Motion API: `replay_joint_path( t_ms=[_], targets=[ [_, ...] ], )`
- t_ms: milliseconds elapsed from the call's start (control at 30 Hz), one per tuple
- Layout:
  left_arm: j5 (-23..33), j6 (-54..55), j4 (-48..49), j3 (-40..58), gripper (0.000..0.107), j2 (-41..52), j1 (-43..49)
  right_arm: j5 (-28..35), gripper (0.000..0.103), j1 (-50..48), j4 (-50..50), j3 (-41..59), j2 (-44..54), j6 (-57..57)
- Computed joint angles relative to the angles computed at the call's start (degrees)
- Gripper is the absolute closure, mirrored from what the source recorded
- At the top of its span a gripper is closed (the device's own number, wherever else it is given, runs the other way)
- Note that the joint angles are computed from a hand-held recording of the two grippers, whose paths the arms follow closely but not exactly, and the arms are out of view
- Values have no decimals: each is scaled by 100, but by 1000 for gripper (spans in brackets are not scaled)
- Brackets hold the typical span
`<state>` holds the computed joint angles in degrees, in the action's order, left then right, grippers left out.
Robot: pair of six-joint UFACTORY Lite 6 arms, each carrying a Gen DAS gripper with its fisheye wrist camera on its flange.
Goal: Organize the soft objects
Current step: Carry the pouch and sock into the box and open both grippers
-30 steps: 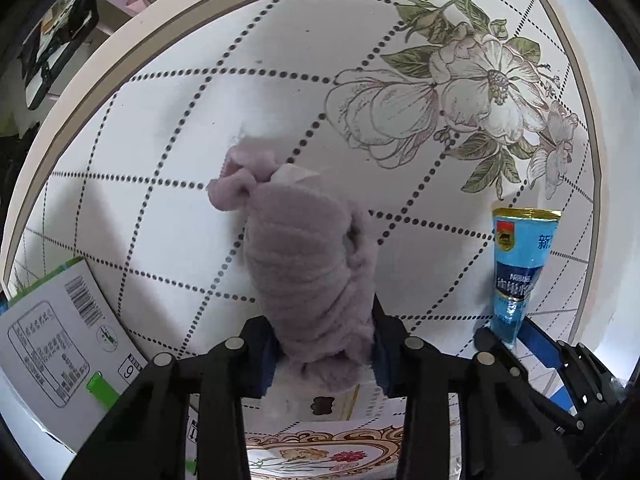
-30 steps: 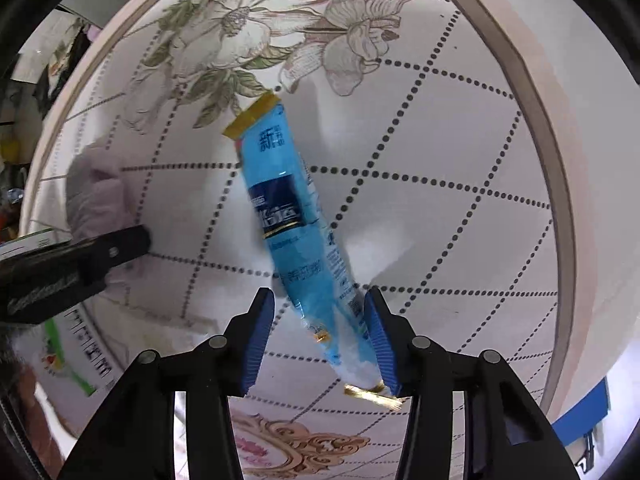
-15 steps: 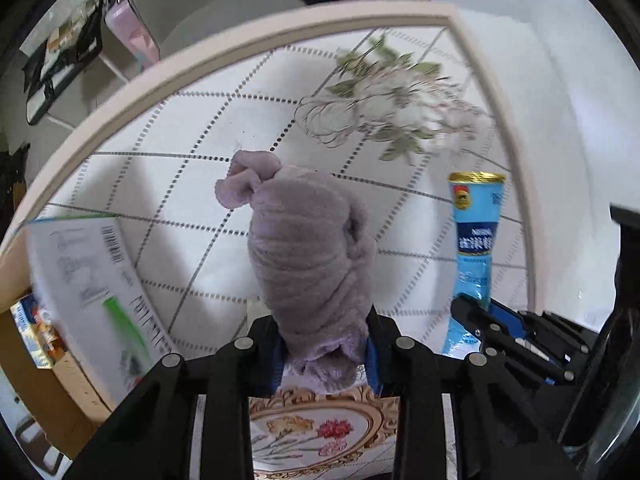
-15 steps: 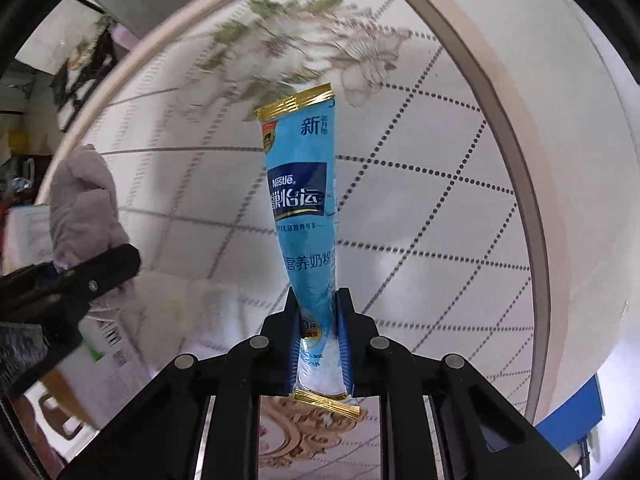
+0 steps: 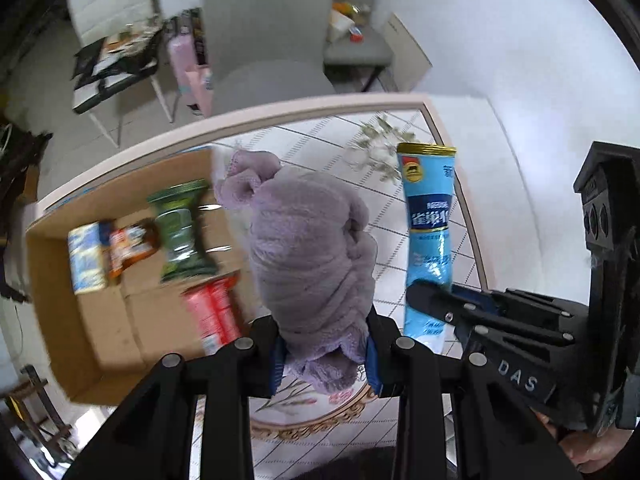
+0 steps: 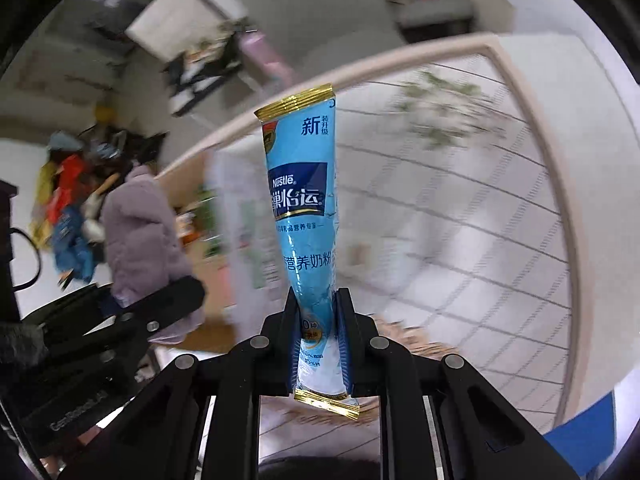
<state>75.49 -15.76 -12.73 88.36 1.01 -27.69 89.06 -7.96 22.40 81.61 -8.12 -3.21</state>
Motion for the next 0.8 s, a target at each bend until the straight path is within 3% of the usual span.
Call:
replay_joint_path(
  t_ms=[200,433,600,800],
  targets=[
    [806,1239,-8,-532,79,-1242,2015,-196,86,2580,187,1195,404,1951],
    [1238,3216,-52,-1145,79,-1582,4713,-940,86,4597,-32,2091,1693,3350],
    [714,3830,127,-1834,79,-1214,5483,-1446,86,5172,-150,2260,2576,3855],
    [166,3957,117,-2378,79,-280,5746,-2164,86,5216,-91,1648,3123,4094]
  ],
)
